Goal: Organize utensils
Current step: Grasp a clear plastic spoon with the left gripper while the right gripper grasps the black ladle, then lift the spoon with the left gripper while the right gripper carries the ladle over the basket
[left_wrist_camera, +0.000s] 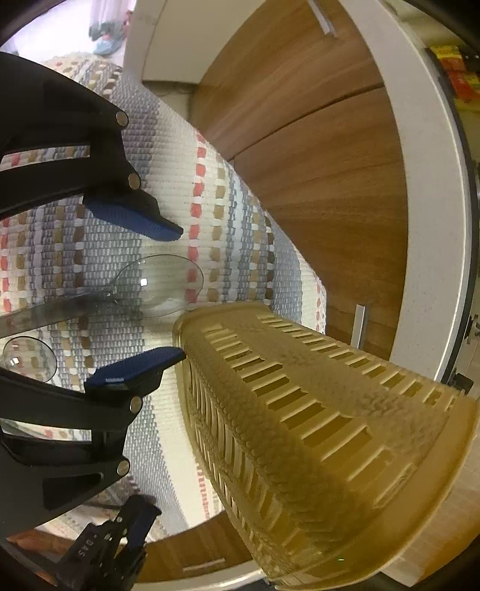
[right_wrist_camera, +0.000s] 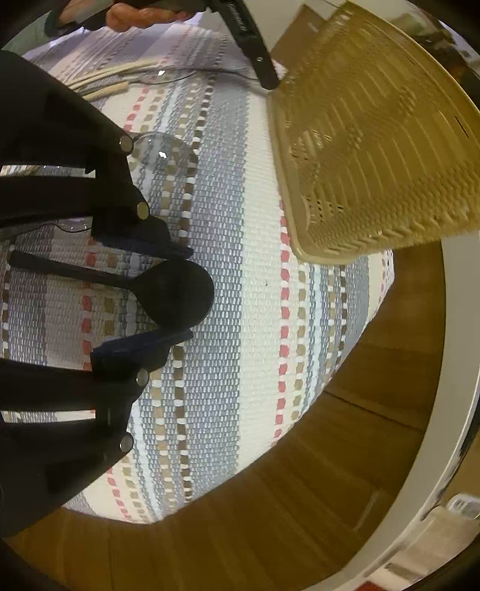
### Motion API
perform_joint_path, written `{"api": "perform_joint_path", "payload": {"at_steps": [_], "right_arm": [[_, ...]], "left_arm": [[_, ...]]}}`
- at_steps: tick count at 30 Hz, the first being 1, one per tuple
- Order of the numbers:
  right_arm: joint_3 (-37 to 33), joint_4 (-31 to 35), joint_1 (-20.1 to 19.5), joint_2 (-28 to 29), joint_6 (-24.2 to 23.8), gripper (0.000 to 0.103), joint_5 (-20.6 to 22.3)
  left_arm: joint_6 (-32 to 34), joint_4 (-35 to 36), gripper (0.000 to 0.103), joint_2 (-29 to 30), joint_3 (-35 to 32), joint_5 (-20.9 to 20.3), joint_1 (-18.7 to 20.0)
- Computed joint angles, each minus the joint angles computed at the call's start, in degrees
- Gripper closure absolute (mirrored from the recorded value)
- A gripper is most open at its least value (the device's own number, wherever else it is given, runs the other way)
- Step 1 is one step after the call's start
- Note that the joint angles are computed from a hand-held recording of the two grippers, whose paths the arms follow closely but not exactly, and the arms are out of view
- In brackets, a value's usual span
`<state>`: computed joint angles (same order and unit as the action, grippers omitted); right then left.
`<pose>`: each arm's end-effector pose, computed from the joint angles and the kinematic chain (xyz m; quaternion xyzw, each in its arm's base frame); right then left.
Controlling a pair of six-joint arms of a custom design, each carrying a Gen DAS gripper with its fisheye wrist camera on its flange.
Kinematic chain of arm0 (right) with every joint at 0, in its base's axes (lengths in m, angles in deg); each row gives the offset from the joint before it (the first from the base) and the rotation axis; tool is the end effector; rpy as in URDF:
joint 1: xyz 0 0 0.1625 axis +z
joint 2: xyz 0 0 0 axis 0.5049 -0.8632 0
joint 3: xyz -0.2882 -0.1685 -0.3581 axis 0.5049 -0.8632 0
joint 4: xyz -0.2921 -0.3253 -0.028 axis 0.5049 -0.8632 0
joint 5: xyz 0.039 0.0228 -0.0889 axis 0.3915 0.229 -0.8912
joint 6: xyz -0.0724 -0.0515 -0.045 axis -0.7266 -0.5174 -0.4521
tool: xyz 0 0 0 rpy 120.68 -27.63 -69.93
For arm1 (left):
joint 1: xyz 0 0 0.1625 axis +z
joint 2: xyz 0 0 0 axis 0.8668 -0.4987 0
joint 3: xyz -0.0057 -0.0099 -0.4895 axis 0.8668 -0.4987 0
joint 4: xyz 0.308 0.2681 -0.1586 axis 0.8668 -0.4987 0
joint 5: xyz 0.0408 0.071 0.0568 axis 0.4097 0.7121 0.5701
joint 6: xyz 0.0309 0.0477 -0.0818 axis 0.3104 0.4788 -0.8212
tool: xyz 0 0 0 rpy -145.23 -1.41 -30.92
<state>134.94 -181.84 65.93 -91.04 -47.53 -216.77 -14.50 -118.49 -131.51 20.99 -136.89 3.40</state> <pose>0.1491 -0.7406 0.1598 0.1347 -0.9124 0.1321 0.3633 -0.1601 -0.7670 0.1417 0.0537 0.9278 -0.2314 0.2877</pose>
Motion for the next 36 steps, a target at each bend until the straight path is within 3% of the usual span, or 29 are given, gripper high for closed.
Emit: {"api": "perform_joint_path", "payload": {"at_steps": [3,5,9,11,15,19,25,31,36], "right_arm": [[0.4,-0.3,0.1,-0.1,-0.3,0.068,0.5],[0.5,-0.2,0.1,-0.3,-0.4,0.068,1.0],[1.4,-1.3,-0.2,-0.6,-2.2,0.069,2.2],[2.5,-2.0,-0.2,-1.7,-3.1,0.069,3.0],[6.3,-8.4,-0.3,-4.3,-7.4,0.069,8.2],[9.5,-14.9,-0.1,-7.4,-11.4,0.069,13.9],[9.2,-21.9,1.0,-9.1,-15.3,0.069,21.5],[6.1,-33.2,4.3,-7.0,-22.1,0.069,25.5],[-0.2,-39.3,5.9,-2.2,-23.9,0.069,28.5]], "left_arm": [[-0.9,1.1,0.058,0.4,0.1,2.6,-0.9],[-2.4,3.6,0.071,0.7,-0.5,5.1,-1.5],[-3.7,6.4,0.071,0.4,-1.1,4.3,-1.8],[-3.1,3.9,0.072,0.1,0.0,4.1,-2.0],[-2.2,-5.0,0.072,-2.1,4.7,2.6,-2.6],[1.1,-17.1,0.072,-5.6,11.0,3.5,-5.4],[13.1,-34.5,0.072,-9.2,13.8,4.0,-10.5],[28.9,-51.5,0.072,-4.3,7.3,8.8,-15.0],[36.2,-55.8,0.072,-1.1,1.4,9.0,-15.8]]}}
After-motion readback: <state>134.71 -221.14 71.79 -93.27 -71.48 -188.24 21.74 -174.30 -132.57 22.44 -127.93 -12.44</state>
